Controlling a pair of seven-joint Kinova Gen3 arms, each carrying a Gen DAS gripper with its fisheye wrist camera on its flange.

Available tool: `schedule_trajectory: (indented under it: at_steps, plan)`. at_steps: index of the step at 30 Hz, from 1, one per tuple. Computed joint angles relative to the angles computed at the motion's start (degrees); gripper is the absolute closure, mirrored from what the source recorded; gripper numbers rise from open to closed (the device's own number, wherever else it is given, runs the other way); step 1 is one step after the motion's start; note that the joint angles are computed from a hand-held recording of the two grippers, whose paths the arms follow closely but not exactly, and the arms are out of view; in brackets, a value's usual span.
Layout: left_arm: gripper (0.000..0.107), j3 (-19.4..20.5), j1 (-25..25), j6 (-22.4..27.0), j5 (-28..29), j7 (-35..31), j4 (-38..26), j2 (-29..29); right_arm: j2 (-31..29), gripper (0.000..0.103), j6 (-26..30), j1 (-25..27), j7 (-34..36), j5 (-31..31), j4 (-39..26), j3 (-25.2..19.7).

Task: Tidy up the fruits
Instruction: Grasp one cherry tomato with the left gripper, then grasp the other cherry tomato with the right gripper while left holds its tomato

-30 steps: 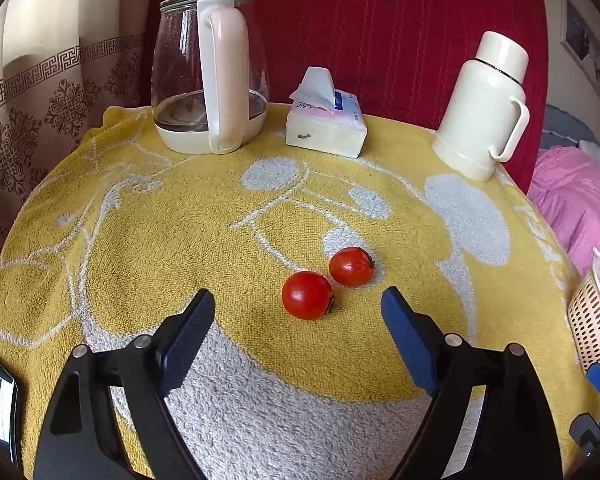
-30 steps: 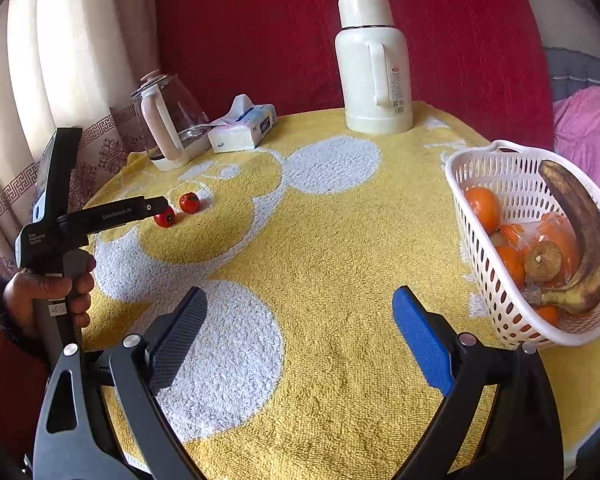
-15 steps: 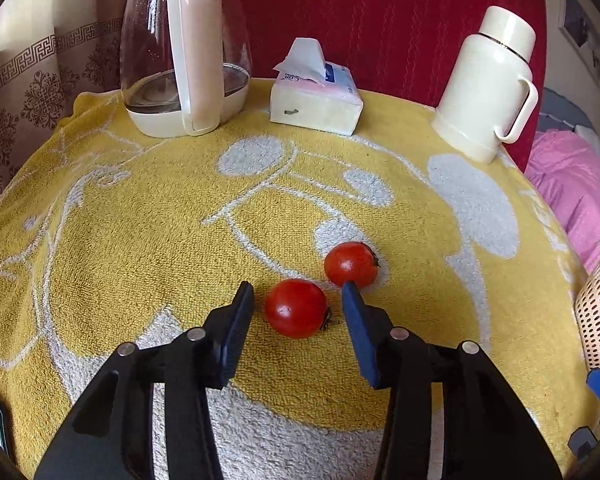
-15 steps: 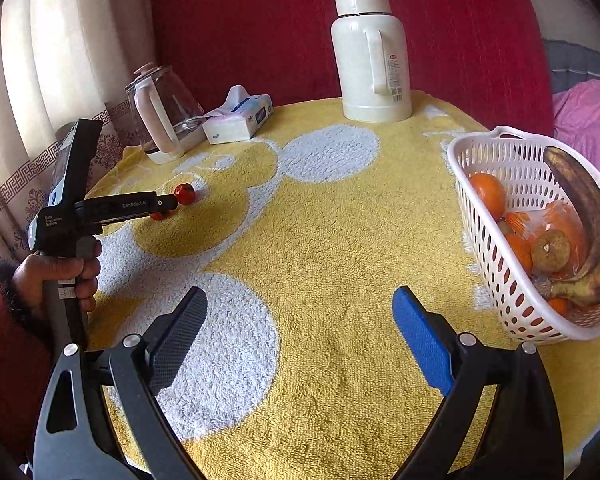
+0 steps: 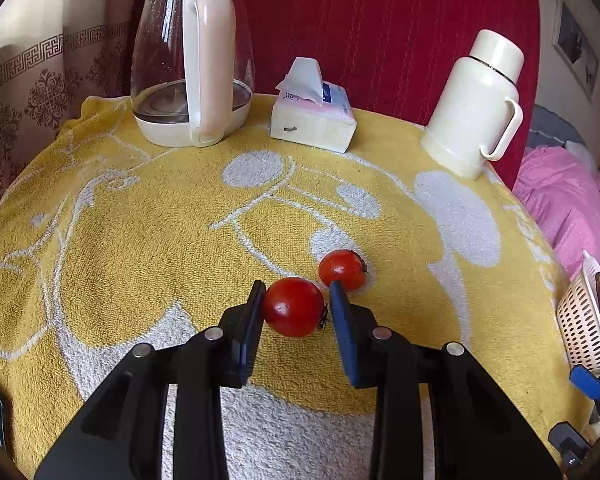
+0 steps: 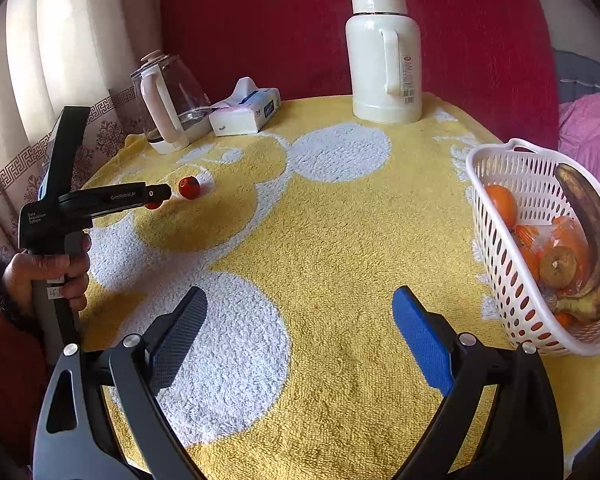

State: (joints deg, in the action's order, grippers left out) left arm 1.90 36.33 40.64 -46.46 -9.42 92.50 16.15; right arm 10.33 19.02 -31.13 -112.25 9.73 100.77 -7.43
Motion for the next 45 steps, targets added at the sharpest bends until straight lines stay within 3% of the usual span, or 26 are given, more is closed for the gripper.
schedule_trajectory:
  at_steps: [4,9,19,26,32,36,42,44,45]
  plan:
    - [0.074,-0.88,0.89,-0.46,-3.79,5.61,2.41,-2.54,2.05,0.008,1.75,0.69,2.98,-1.78,-3.96,-1.13]
    - [0.074,0.56,0.65,2.89,-8.99,11.7,3.69,-3.94,6.49,0.008,4.67,0.13,6.46,-3.34,-10.85,-2.03]
    - [0.074,3.73,-1.45,7.72,-12.3,16.92,4.57,-4.75,16.81,0.01,12.17,-7.72,11.55,-0.76,-25.93,-0.17]
    - [0.074,4.07,-2.09,8.33,-12.5,17.99,4.94,-4.84,25.58,0.025,20.96,-8.66,13.59,-4.02,-40.34,-0.05]
    - [0.074,4.14,-2.99,8.02,-11.57,18.61,5.27,-5.07,30.57,0.04,25.88,-10.5,14.13,-4.12,-48.65,2.05]
    - [0.074,4.26,-3.15,7.7,-11.19,18.1,5.08,-4.83,31.9,0.045,26.89,-11.09,13.63,-3.95,-51.01,2.93]
    - [0.074,3.96,-3.08,7.34,-10.66,17.6,4.87,-4.63,32.39,0.063,27.7,-11.23,13.54,-3.57,-52.18,3.41]
    - [0.074,3.91,-2.95,7.43,-10.76,17.81,4.89,-4.62,31.83,0.074,27.37,-11.44,13.42,-3.19,-51.31,3.68]
    - [0.074,3.92,-2.92,7.44,-10.75,17.75,4.85,-4.58,31.47,0.074,27.05,-11.19,13.55,-3.36,-50.69,3.43]
